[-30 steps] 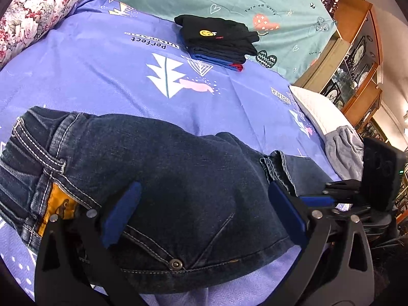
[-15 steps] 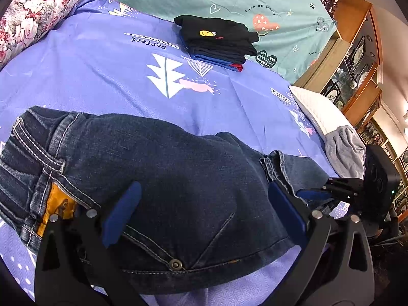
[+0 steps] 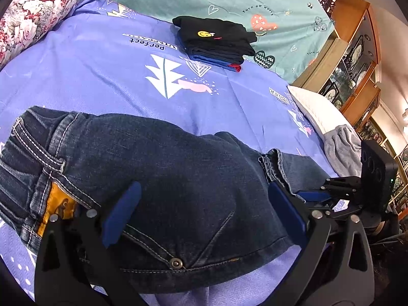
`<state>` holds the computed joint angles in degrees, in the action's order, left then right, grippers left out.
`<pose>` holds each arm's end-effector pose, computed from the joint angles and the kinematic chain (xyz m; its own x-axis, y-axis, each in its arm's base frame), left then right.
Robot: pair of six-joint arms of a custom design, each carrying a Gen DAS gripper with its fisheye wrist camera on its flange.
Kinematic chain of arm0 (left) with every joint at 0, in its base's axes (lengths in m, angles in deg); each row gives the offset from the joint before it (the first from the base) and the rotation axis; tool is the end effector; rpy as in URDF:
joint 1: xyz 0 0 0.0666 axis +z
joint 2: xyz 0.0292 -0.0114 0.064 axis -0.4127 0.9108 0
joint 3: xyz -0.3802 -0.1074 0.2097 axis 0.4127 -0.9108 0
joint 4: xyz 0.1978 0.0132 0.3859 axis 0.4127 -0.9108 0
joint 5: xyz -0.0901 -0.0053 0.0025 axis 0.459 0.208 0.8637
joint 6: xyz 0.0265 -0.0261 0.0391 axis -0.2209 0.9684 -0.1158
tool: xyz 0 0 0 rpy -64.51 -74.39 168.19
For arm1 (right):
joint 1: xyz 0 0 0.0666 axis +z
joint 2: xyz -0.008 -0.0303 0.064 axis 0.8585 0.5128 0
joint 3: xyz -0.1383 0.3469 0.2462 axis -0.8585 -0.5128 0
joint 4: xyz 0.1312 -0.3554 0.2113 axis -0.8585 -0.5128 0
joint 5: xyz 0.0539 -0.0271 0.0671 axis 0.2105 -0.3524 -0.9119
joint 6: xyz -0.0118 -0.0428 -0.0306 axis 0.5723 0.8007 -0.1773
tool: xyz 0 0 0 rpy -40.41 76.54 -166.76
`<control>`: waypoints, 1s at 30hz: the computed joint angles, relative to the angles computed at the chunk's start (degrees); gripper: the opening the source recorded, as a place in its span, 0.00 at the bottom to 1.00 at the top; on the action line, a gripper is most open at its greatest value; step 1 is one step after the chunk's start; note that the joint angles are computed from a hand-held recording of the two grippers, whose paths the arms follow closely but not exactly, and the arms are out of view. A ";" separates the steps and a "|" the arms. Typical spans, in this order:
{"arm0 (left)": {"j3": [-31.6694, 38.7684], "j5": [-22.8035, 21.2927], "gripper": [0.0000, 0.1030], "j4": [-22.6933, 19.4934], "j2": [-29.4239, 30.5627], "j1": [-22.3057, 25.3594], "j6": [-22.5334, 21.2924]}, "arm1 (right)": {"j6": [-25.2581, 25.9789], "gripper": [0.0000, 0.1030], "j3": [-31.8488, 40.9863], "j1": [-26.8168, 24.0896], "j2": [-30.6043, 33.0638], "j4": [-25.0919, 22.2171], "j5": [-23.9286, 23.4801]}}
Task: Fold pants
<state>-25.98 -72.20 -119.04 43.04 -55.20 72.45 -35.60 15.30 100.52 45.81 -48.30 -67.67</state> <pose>0.3350 -0.2039 0.4472 -0.7378 -0.1173 -0.6647 0.2389 0.8757 -0.4197 0.3238 0.2873 0.4702 -0.6654 -0.4774 -0.5738 -0.6324 0.7690 0.0935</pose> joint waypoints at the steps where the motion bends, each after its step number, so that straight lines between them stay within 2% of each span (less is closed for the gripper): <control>1: 0.00 0.01 0.98 -0.06 -0.08 -0.02 -0.05 | -0.67 0.29 -0.05 -0.21 0.05 0.33 -0.52; 2: -0.11 0.07 0.98 -0.06 -0.26 -0.03 -0.11 | -1.37 0.26 -0.11 -0.70 0.03 0.48 -1.63; 5: -0.27 0.27 0.98 0.13 -0.41 0.03 -0.30 | -5.44 0.17 -0.92 -4.53 -1.02 1.37 -10.28; 8: -0.33 -0.05 0.98 0.29 -0.41 -0.08 -0.36 | -8.21 0.12 -2.07 -7.15 -2.25 2.49 -14.91; 12: -0.27 0.15 0.98 0.23 -0.38 -0.06 -0.28 | -10.49 0.10 -2.15 -7.50 -2.89 4.33 -15.68; 17: -0.44 0.42 0.98 0.34 -0.72 0.08 0.02 | -10.06 0.11 0.99 -6.52 -1.72 6.83 -17.95; 22: -0.11 0.16 0.98 0.16 -0.98 -0.22 0.65 | -9.75 0.11 1.59 -4.91 2.64 4.41 -19.07; 25: 1.23 2.79 0.98 0.23 -0.36 -0.07 1.60 | -11.45 0.11 -0.93 -5.72 2.37 7.65 -21.54; 27: 3.05 4.69 0.98 0.44 1.05 -0.39 2.07 | -10.64 0.11 -1.33 -5.28 1.83 8.17 -20.58; 29: 5.99 2.85 0.98 -1.08 3.54 -1.99 0.68 | -9.22 0.11 -1.51 -4.48 1.40 8.46 -18.73; 30: 8.22 0.53 0.98 -2.92 5.48 -3.51 -1.05 | -8.73 0.11 -1.63 -4.34 1.24 8.55 -18.38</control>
